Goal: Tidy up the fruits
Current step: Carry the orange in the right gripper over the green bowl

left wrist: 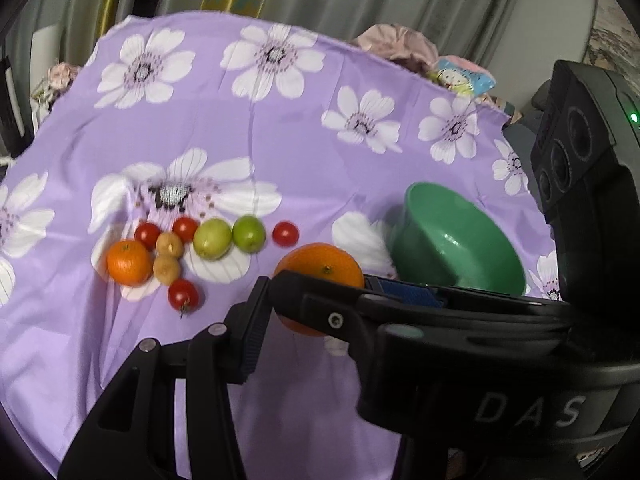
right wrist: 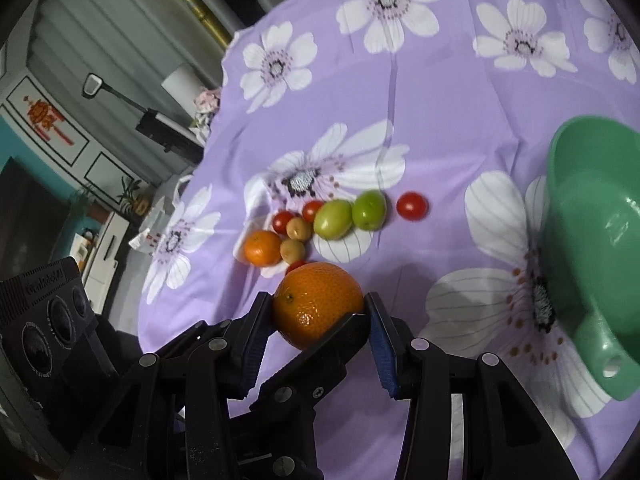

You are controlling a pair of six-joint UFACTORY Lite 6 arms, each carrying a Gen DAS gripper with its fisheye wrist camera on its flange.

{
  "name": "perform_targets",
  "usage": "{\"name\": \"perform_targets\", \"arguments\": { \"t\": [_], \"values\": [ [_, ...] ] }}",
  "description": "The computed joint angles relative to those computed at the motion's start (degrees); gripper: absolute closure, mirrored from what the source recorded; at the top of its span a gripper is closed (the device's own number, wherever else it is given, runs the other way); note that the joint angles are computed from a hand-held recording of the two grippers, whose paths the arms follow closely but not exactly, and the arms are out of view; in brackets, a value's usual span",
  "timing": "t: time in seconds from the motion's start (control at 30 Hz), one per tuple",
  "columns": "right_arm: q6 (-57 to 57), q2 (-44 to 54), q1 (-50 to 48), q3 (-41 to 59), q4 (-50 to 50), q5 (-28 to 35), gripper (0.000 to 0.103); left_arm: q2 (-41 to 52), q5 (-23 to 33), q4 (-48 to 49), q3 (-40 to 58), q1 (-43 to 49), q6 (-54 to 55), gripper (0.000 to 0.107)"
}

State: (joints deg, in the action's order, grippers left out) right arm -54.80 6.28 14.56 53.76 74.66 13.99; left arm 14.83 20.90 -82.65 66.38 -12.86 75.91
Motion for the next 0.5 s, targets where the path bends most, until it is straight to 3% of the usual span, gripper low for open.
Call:
{"name": "perform_targets", "arguments": {
  "t": [0.17,0.5],
  "values": [
    [-1.1,-4.5,-1.5,-2.5,0.9,-0.7,0.054,-1.2,-1.7,-3.9,0.1,-2.8,2.6,0.061],
    [-9.2,-14.6,-10.2,-9.5,7.0,3.4,0.054,0.0,-5.5,1.4,5.5,-10.6,-2.4,0.061]
  ]
}}
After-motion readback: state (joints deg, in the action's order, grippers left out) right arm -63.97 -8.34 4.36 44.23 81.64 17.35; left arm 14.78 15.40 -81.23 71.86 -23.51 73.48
